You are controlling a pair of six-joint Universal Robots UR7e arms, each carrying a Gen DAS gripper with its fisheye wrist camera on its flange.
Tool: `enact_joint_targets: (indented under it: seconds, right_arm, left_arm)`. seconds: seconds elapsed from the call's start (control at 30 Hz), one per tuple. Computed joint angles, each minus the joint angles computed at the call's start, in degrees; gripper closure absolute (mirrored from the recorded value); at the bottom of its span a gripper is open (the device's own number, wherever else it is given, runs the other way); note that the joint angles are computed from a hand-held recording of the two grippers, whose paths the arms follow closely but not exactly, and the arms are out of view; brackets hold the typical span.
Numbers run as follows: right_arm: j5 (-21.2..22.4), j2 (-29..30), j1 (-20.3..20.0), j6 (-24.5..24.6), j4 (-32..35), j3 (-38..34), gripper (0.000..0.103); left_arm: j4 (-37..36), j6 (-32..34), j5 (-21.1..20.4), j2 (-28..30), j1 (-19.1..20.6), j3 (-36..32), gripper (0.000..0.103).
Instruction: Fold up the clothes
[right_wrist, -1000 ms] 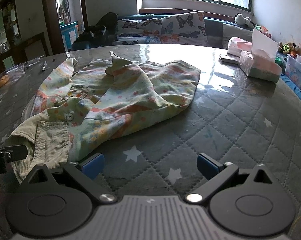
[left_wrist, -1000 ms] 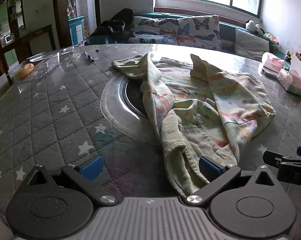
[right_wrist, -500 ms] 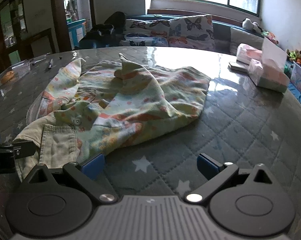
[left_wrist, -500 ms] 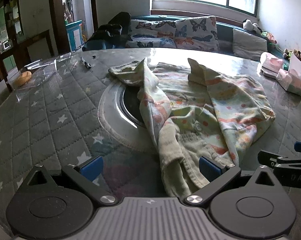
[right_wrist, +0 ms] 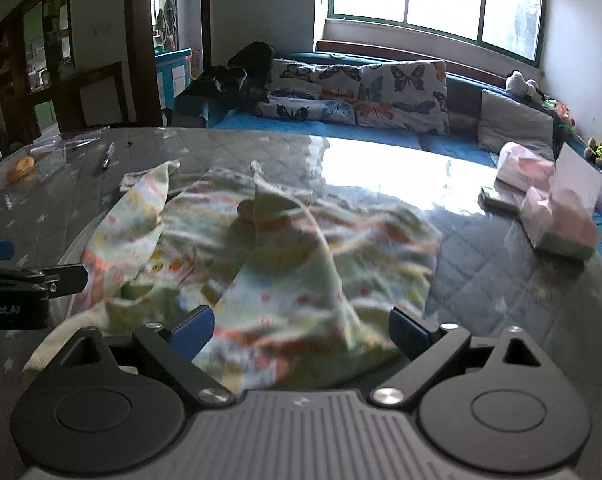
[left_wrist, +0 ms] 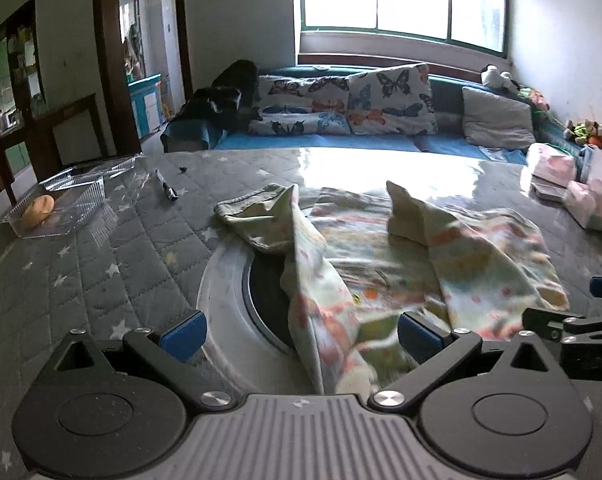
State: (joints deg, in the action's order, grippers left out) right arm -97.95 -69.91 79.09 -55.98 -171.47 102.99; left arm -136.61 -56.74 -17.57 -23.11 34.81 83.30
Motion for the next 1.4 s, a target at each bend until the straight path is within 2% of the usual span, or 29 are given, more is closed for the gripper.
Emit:
enact_joint_targets:
  seconds: [0.23,0.43,0.53,0.6,0.7,0.73,0.77,0.8,0.83,0.87,0.9,0.97,1.0,1.2,1.4]
  right_arm:
    - [-0.9,5.9,1.6,1.2,3.5,-8.0,0.016]
    - [-1.4,11.4,2.5,2.0,6.7,-15.0,0.022]
    - [-2.0,14.2,2.7,2.3,8.6,-18.4,0.024]
    - [-2.5,16.1,2.8,2.6,9.8,-20.6,0.027]
    - [-3.4,18.3,2.8,2.9,11.3,-23.2,0.035]
    - [-3.6,18.9,2.8,3.1,11.9,-24.0,0.037]
    - [-3.6,19.1,2.7,3.4,12.6,-24.3,0.044]
    - [-3.5,19.3,2.5,3.7,13.4,-24.7,0.051]
    - [-3.6,19.4,2.4,4.2,13.3,-24.7,0.055]
    - [-3.4,19.3,2.3,4.5,13.2,-24.4,0.065]
    - [-3.1,19.1,2.1,4.8,13.1,-24.1,0.076]
    - [-1.7,18.1,1.8,5.6,13.7,-23.1,0.09]
    - [-0.8,17.4,1.5,5.7,13.3,-22.4,0.095]
    - [3.9,12.4,0.2,7.1,12.1,-18.5,0.098]
    - [8.5,6.3,-2.3,9.0,10.9,-14.9,0.098]
  left_arm:
    - [-2.5,7.5,1.5,2.6,3.4,-6.1,0.001]
    - [0.3,7.2,2.3,4.0,6.5,-10.8,0.001]
    - [0.5,8.4,0.9,4.2,7.8,-11.9,0.003]
    - [-0.5,9.9,-0.4,4.4,8.6,-12.4,0.011]
    - [-5.8,14.2,-2.7,4.5,9.6,-12.2,0.029]
    - [-8.0,15.8,-3.7,4.5,9.9,-12.0,0.041]
    - [-10.0,17.0,-4.9,4.4,10.2,-11.7,0.052]
    - [-11.7,18.0,-6.2,4.3,10.5,-11.4,0.056]
    - [-13.0,19.0,-7.1,4.2,10.7,-11.2,0.064]
    - [-13.9,19.9,-7.7,4.2,10.8,-11.0,0.074]
    - [-14.8,20.9,-8.3,4.2,10.8,-10.9,0.079]
    - [-16.9,22.6,-8.9,4.2,10.7,-10.3,0.095]
    - [-17.8,23.1,-8.8,4.2,10.6,-10.0,0.096]
    - [-19.6,20.1,-6.0,2.1,9.0,-5.4,0.101]
    - [-17.0,9.5,-2.8,-2.9,6.1,3.4,0.102]
